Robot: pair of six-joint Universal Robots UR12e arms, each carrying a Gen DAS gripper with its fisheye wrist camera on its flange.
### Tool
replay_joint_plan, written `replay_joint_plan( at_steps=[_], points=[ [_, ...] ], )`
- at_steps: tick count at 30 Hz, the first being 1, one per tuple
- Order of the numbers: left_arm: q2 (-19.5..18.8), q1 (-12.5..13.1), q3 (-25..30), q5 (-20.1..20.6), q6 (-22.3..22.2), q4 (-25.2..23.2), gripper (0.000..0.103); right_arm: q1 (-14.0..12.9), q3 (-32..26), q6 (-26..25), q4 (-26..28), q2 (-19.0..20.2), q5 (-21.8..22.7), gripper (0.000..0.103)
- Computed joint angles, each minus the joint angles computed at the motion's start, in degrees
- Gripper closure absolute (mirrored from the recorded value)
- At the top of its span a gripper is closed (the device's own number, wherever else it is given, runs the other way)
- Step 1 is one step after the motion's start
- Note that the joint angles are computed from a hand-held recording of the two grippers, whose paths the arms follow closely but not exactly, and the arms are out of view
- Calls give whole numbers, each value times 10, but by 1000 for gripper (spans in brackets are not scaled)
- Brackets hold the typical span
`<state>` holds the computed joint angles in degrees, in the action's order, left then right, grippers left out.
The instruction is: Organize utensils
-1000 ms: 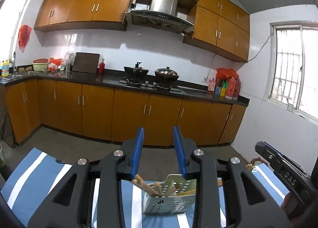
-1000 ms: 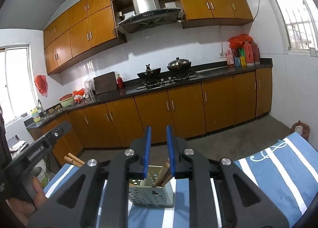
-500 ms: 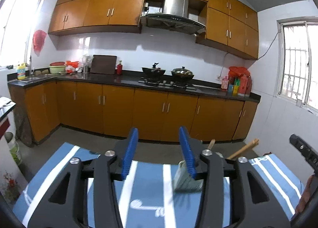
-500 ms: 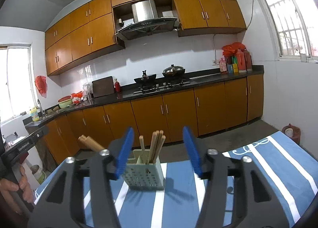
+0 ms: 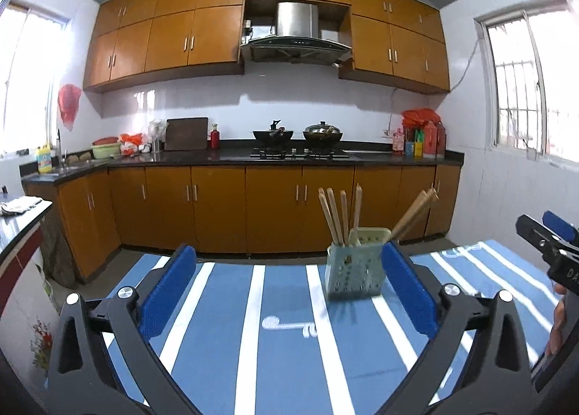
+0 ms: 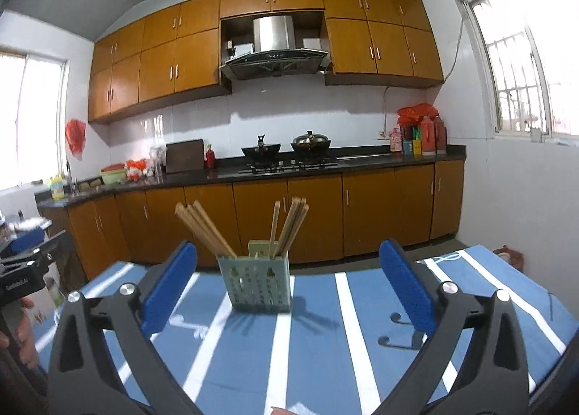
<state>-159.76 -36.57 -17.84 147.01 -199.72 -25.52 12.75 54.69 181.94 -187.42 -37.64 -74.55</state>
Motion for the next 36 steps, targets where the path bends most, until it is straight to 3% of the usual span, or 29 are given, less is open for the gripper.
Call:
replay_joint_plan(
  at_steps=[3, 7, 11, 18, 36],
  points=[
    [8, -8, -27, 11, -2, 7, 2, 4, 42, -28, -28, -15, -17, 4],
    [30, -13, -79, 7, -50, -9, 2, 8, 87, -53, -65, -28, -29, 4],
    [46, -18, -122, -3, -97, -26, 2, 6, 120, -55, -41, -39, -20, 4],
    [53, -23, -147, -8, -163, -84, 2, 4, 155, -55, -23, -50, -19, 4],
    [51, -32, -166, -23, -185, -87, 2, 1, 182, -60, -6, -53, -13, 4]
  ],
)
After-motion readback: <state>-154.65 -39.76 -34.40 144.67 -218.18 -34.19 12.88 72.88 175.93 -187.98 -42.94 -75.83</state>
